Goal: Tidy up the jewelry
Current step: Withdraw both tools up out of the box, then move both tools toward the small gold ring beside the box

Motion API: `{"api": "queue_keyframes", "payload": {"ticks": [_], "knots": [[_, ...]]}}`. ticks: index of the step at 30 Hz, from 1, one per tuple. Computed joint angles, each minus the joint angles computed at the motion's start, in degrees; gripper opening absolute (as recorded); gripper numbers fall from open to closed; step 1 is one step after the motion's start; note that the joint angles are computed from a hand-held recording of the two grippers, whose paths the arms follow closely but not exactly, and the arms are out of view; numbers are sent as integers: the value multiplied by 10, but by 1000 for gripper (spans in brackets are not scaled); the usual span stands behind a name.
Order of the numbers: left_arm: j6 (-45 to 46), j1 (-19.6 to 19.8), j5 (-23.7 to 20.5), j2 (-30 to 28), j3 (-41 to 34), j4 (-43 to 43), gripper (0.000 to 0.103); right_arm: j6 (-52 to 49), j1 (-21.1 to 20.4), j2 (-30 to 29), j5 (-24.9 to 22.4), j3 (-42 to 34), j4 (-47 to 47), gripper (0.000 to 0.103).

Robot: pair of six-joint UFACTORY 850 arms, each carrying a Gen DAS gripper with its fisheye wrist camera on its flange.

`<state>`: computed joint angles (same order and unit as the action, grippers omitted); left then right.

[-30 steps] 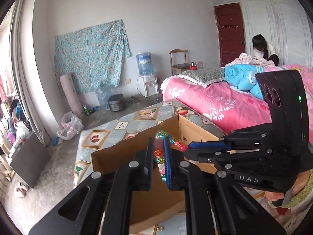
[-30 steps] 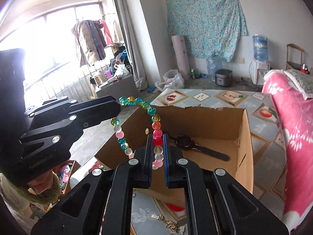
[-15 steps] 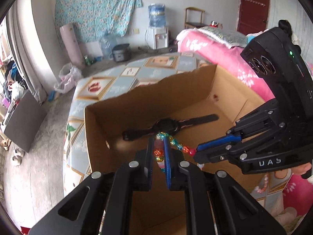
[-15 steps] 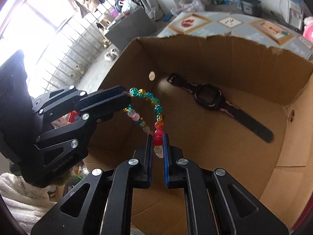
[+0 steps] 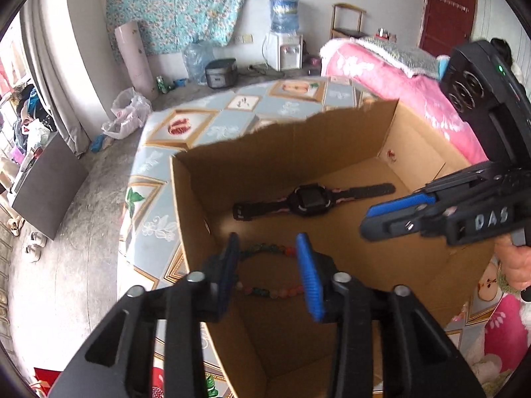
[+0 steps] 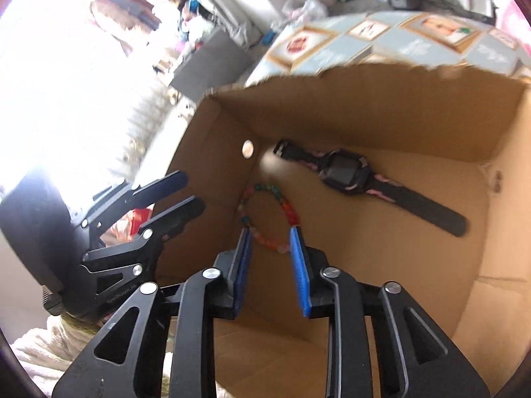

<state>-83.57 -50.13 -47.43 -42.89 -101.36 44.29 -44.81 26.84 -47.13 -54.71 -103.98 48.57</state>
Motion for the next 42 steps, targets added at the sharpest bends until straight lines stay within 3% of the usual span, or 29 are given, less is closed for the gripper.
{"api": "queue_keyframes", "payload": {"ticks": [5,8,13,17,24,27,35,42], "knots": [[-54,-20,-8,21,19,43,69,-82,-27,77,60,106,90,47],[-93,-33,-12,37,38,64,79,-117,-43,109,80,143,137,55],[-166,-57,-26,59,66,97,86,-207,-63,173,114,237,235,62],[-242,-78,-26,80,101,129,89,-276,-75,217,104,303,310,67],[-380,-120,-11,105,162,216,95,-373,-81,278,37,418,402,68],[-395,-133,-14,95,163,217,97,-361,-75,277,36,437,394,69],[-311,-130,-5,39,115,131,97,-246,-65,219,91,401,330,68],[-264,-113,-14,7,76,101,97,-245,-60,200,150,363,334,64]]}}
